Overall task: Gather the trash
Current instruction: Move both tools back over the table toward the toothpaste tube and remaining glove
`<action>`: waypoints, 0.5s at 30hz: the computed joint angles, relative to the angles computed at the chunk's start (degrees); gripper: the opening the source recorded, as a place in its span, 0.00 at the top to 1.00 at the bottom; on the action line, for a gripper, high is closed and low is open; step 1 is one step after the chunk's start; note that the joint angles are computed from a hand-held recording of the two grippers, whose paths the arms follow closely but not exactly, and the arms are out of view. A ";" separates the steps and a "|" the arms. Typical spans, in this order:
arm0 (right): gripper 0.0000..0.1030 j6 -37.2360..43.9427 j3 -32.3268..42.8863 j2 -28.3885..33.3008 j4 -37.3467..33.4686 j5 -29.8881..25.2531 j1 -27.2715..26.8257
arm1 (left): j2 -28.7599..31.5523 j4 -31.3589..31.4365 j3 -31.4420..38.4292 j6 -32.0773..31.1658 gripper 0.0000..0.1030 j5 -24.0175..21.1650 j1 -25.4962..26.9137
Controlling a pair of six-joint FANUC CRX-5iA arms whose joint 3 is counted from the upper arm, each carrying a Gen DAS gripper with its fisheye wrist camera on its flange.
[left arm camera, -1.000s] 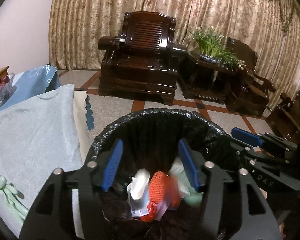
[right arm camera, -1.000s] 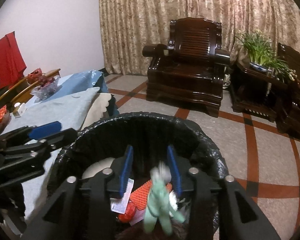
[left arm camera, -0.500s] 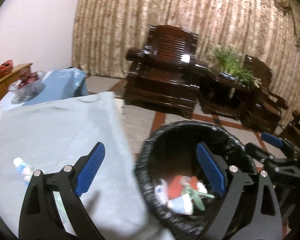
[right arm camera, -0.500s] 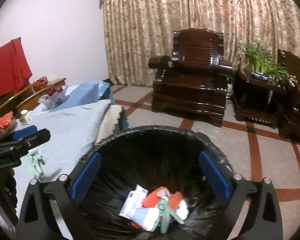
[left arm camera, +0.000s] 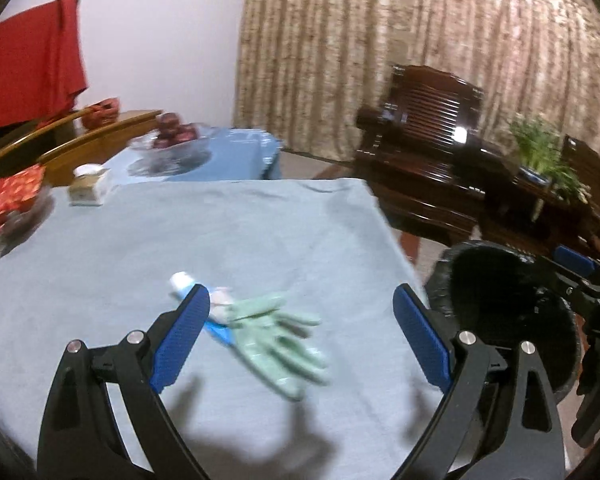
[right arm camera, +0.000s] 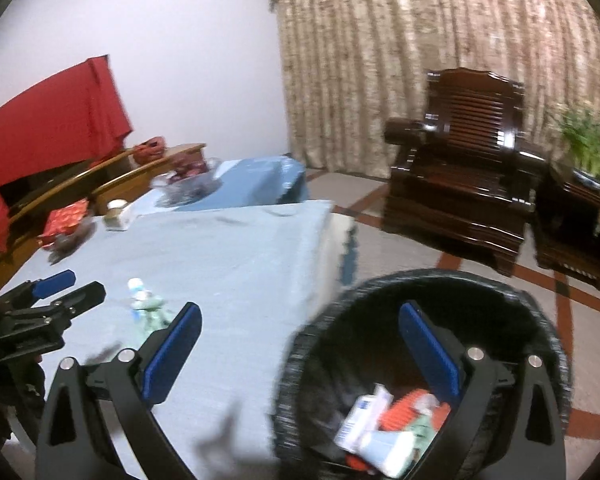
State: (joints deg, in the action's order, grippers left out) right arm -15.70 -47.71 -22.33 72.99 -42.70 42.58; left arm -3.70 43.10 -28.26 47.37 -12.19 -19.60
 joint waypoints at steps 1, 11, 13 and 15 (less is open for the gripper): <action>0.06 -0.29 0.54 1.10 0.68 1.50 -0.43 | -0.40 -0.88 -0.30 0.73 0.12 -0.08 1.06; 0.06 -5.22 5.68 12.33 9.01 11.63 -3.43 | -1.49 -4.12 -2.22 3.35 0.12 0.76 8.62; 0.06 -6.06 6.77 14.59 9.96 13.27 -3.92 | -0.77 -5.31 -2.12 3.94 0.12 1.08 9.60; 0.06 -6.25 8.24 17.20 10.47 15.11 -4.28 | -0.06 -6.11 -1.89 4.81 0.12 0.86 10.45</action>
State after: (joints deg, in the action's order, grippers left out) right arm -21.94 -39.46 -5.12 83.46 -27.59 38.30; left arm -3.76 36.99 -30.15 52.17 -11.34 -9.15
